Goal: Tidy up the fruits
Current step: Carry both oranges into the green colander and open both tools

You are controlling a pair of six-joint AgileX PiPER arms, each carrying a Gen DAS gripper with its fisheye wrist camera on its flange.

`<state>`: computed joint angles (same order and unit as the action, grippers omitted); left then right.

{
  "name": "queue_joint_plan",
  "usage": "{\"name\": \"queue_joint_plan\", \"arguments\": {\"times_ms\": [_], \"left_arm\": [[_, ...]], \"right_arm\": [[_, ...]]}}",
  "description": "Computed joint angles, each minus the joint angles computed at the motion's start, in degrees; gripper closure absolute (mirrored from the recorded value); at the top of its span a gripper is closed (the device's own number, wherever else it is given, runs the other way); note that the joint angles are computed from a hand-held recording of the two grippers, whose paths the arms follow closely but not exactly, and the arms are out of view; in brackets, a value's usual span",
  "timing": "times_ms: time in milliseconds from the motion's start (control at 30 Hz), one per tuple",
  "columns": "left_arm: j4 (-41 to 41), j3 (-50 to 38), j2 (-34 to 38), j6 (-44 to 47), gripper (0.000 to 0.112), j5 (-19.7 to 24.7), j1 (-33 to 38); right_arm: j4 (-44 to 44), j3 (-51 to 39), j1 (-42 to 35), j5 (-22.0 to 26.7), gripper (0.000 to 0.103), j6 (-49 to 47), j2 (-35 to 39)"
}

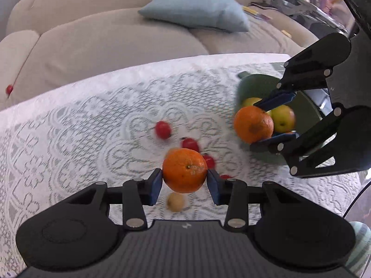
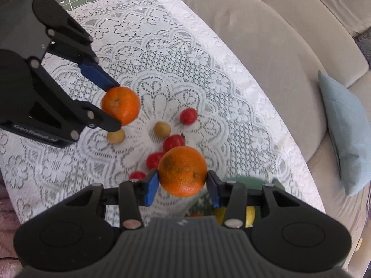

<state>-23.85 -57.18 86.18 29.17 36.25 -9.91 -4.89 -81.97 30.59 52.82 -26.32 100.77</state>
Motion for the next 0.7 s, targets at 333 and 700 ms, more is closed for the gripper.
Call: {"name": "queue_joint_plan", "arguments": {"times_ms": [333, 700], "left_arm": [[6.84, -7.71, 3.92, -9.76, 0.065, 0.38, -13.89], [13.62, -20.74, 14.9, -18.07, 0.065, 3.06, -23.82]], "right_arm": [[0.4, 10.62, -10.03, -1.02, 0.061, -0.95, -8.81], [9.18, 16.8, -20.94, -5.23, 0.061, -6.9, -7.65]]}}
